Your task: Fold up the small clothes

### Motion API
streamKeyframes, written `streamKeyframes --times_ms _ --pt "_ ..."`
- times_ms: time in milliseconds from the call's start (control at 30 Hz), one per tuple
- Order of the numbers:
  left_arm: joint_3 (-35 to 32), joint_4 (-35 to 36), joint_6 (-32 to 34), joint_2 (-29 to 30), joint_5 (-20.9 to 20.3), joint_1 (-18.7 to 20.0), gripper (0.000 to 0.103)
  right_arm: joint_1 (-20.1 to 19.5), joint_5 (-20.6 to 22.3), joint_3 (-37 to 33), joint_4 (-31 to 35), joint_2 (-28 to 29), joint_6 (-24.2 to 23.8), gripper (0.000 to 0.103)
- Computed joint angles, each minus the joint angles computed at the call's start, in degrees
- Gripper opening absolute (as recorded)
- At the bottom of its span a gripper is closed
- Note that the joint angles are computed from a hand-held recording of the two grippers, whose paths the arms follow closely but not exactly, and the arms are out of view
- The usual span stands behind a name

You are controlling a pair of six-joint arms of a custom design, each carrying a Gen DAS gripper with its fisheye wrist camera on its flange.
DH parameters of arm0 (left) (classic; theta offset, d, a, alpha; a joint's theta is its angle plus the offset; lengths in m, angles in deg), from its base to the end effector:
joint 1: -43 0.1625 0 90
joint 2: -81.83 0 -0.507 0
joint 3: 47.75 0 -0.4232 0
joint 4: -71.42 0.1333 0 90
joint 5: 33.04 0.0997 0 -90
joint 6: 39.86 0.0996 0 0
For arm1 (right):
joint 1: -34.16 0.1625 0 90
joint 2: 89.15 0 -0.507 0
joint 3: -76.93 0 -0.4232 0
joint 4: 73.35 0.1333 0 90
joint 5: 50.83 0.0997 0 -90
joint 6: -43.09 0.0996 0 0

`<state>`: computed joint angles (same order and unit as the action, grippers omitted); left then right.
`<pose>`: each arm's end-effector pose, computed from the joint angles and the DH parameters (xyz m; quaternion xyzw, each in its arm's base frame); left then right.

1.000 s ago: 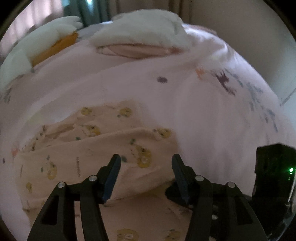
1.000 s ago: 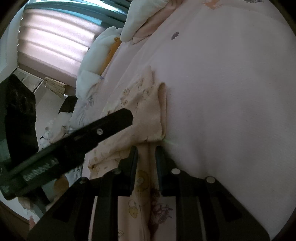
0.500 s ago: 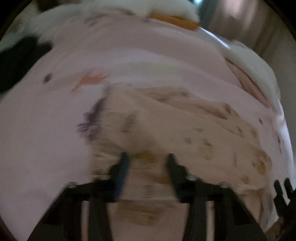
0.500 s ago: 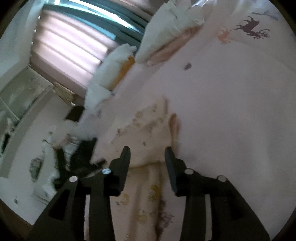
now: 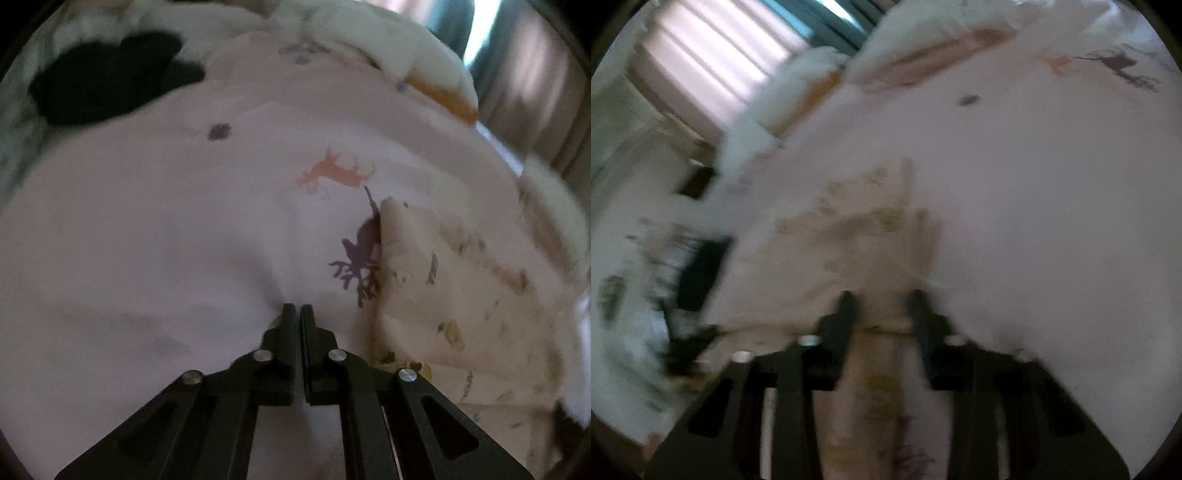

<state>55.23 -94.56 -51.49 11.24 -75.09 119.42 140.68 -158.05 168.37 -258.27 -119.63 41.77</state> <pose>0.0502 -0.6747 0.4344 -0.1364 0.8509 -0.4134 0.2942 0.3208 -0.7166 0.0265 0.1034 -0.9410 0.3051 0.1037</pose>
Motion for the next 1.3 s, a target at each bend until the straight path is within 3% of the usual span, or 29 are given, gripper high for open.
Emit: streamKeyframes --times_ms 33,100,133,233,333,367,400,467,567,633,667,700,800,867,900,967,1033,1167,1300 --pt "0.3 -0.9 -0.3 -0.2 -1.5 0.3 0.005 0.2 -1.3 -0.2 -0.2 0.1 -0.2 0.015" --pt "0.2 -1.4 -0.9 0.0 -2.5 0.4 0.005 0.8 -6.1 -0.7 -0.7 0.3 0.1 0.001" --pt "0.2 -1.4 -0.8 0.4 -2.1 0.3 0.005 0.6 -7.2 -0.7 -1.0 0.2 1.2 0.000" --pt "-0.1 0.3 -1.6 0.2 0.0 -0.5 0.006 -0.2 -4.8 0.5 -3.8 -0.7 2.9 0.000" --pt "0.1 -1.0 -1.9 -1.0 -5.4 -1.0 0.007 0.4 -4.6 1.3 -10.9 -0.3 -0.7 0.022" --pt "1.2 -3.1 -0.3 -1.6 -7.9 -1.3 0.007 0.5 -2.2 2.2 -14.0 -0.4 -2.8 0.028" --pt "2.1 -4.7 1.9 -1.8 -10.2 -2.1 0.007 0.6 -0.4 3.1 -16.1 -0.5 -4.3 0.029" --pt "2.3 -5.9 6.2 -1.0 -11.0 -3.6 0.007 1.1 2.3 3.5 -17.7 -0.3 -6.7 0.029" --pt "2.0 -7.0 14.5 1.3 -10.2 -4.9 0.007 1.5 2.5 1.2 -11.6 0.8 -7.5 0.028" --pt "-0.7 -1.0 15.6 4.2 -7.4 -4.0 0.007 2.1 -2.6 -1.2 -5.4 1.8 -6.9 0.028" --pt "-1.5 1.1 13.5 5.0 -8.6 -2.7 0.006 2.5 -6.5 -2.8 -1.7 2.5 -6.2 0.028" --pt "-1.4 0.7 11.1 4.4 -12.2 -1.5 0.006 2.7 -8.0 -2.9 -0.4 2.6 -5.9 0.025" --pt "-2.7 3.2 1.7 2.2 -29.0 4.0 0.006 2.7 -8.8 -3.1 0.5 2.3 -7.2 0.026" --pt "-2.6 2.9 1.1 2.0 -35.1 6.1 0.006 2.3 -9.2 -3.5 1.5 2.2 -6.5 0.028" --pt "-2.7 3.2 0.9 1.9 -35.9 6.2 0.006 2.1 -9.0 -3.5 1.8 2.0 -6.3 0.027" --pt "-2.4 3.3 2.5 1.9 -33.4 5.3 0.006 2.6 -11.3 -3.6 1.3 2.3 -6.7 0.025" --pt "-1.8 3.3 6.0 1.7 -27.9 3.5 0.006 2.8 -13.3 -3.1 0.6 2.1 -7.7 0.024" --pt "0.3 2.4 10.2 1.2 -17.8 0.2 0.006 2.3 -12.6 -2.8 0.7 1.9 -6.7 0.019" --pt "2.9 2.8 9.6 -1.4 -15.3 0.0 0.006 2.3 -12.6 -1.6 -1.0 1.6 -5.8 0.018"
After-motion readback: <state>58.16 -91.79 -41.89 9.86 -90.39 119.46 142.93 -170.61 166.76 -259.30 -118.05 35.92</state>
